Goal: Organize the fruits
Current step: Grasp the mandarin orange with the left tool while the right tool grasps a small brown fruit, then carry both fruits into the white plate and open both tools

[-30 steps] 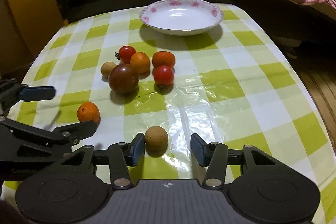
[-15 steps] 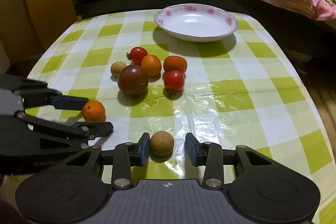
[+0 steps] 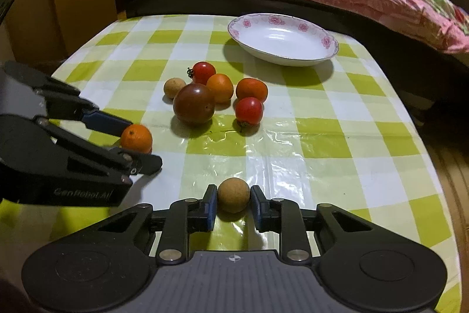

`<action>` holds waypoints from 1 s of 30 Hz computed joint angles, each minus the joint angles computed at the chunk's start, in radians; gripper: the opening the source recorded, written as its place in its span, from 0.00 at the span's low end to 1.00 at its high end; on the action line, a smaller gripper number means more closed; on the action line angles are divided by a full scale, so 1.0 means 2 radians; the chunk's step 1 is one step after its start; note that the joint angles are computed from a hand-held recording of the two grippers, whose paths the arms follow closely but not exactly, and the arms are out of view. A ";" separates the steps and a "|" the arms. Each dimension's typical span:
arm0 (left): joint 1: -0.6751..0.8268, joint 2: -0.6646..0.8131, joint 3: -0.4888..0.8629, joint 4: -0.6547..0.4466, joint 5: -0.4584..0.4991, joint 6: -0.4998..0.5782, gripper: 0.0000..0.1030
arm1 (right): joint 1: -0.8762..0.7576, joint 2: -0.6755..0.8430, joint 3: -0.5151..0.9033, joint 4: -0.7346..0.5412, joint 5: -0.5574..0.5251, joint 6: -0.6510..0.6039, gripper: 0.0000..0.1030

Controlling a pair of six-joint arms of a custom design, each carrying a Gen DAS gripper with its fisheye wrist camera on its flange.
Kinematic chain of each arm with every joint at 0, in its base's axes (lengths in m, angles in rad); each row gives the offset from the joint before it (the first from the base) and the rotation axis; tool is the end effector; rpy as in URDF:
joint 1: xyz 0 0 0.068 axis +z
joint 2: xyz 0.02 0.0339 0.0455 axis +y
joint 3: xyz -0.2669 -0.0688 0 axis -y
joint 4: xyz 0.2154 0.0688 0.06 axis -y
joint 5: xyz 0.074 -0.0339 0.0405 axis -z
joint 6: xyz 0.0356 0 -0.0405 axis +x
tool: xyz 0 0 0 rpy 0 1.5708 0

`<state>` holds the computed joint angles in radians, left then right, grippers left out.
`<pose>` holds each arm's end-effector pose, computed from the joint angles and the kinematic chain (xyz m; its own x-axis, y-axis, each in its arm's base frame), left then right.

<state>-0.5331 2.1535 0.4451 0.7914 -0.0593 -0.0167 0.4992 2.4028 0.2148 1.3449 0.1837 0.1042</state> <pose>0.2279 -0.1320 0.0278 -0.6915 0.3887 -0.6089 0.4648 0.8847 0.0369 0.1911 0.0968 0.0015 -0.6899 -0.2597 -0.6757 -0.2938 0.9535 -0.0665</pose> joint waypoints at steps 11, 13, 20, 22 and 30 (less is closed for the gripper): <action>-0.006 -0.010 -0.005 -0.010 -0.013 -0.007 0.36 | -0.023 -0.038 0.003 -0.056 -0.020 0.035 0.19; -0.006 -0.010 -0.005 -0.010 -0.012 -0.009 0.36 | -0.024 -0.043 0.007 -0.069 -0.022 0.037 0.19; -0.012 -0.012 0.008 -0.028 -0.024 -0.014 0.36 | -0.016 -0.051 0.029 -0.105 -0.011 0.043 0.19; -0.012 -0.021 0.011 -0.041 -0.026 -0.019 0.36 | -0.014 -0.057 0.031 -0.114 -0.010 0.043 0.19; 0.001 -0.062 0.032 -0.064 0.004 -0.013 0.35 | -0.026 -0.108 0.020 -0.135 -0.033 0.054 0.19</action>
<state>-0.5321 2.0298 0.5099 0.6641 -0.0510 -0.0421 0.4479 2.1868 0.2539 1.0744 0.1178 0.2129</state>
